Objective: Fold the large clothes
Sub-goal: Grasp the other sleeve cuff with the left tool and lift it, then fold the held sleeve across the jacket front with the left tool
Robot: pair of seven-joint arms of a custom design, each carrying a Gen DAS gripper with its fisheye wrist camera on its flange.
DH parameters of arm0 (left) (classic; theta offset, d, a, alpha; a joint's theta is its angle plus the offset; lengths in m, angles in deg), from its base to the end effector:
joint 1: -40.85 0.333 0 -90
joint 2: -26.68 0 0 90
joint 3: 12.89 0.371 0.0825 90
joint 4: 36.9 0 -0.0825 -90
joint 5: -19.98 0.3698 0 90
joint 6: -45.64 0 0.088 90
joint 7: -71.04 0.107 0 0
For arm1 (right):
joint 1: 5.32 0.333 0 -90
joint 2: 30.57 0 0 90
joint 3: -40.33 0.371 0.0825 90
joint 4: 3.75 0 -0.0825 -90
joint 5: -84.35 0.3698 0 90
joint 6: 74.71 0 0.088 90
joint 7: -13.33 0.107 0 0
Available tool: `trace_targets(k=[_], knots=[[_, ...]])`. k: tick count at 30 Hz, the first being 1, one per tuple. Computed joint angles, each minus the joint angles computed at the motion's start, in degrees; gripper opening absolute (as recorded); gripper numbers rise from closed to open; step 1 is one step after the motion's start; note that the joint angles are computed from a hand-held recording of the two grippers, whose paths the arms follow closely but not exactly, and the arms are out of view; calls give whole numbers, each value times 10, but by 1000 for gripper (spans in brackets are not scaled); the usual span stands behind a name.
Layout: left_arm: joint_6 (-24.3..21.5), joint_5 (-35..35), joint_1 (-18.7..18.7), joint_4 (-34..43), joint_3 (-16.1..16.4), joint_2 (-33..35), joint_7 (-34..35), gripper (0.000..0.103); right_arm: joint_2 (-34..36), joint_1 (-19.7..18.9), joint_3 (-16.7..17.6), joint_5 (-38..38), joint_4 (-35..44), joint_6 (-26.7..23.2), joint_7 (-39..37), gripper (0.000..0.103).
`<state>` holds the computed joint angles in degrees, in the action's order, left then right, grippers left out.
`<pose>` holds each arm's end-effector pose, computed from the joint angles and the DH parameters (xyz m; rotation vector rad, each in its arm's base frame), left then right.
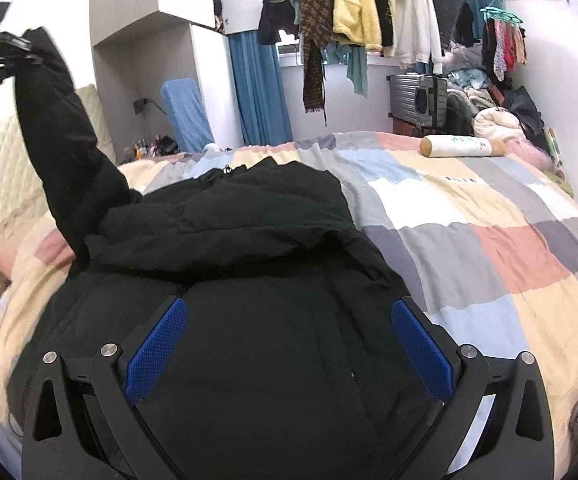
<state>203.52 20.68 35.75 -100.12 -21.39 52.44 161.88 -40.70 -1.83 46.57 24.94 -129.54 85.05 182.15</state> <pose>0.7214 -0.1354 0.7662 -1.3548 1.6592 -1.1815 0.4986 0.1294 0.5899 -1.3385 1.9000 -0.9085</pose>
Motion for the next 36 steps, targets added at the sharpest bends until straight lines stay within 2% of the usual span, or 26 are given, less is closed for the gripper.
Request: trace_targets(k=[3,6,9,16,19,20,23,28,33,36], knots=[[30,26,-33,-39,3,-3,-11,7,-9,-3,-1,-4,-6,1,8,103],[64,33,-52,-92,-12,-9,-1,7,-14,-11,-1,-6,-9,10,22,103],[74,31,-65,-128,-26,-7,11,7,-16,-20,-1,-6,-12,18,36,103],[55,66,-129,-136,-8,43,-13,7,-11,-40,-9,-1,-23,49,57,103],[29,85,-148,-122,3,65,-22,7,-2,-48,-12,3,-24,60,62,103],[16,86,-148,-116,0,74,-19,7,4,-48,-16,11,-23,64,56,103],[27,103,-156,-131,9,79,-23,7,16,-53,-24,23,-24,86,55,103],[-29,97,-155,-82,-3,106,-13,7,31,-51,-34,53,-25,100,40,103],[-34,78,-140,-98,-20,93,10,7,34,-53,-32,41,-24,100,47,103],[-18,63,-128,-129,-31,71,23,12,33,-48,-32,48,-26,91,38,103]])
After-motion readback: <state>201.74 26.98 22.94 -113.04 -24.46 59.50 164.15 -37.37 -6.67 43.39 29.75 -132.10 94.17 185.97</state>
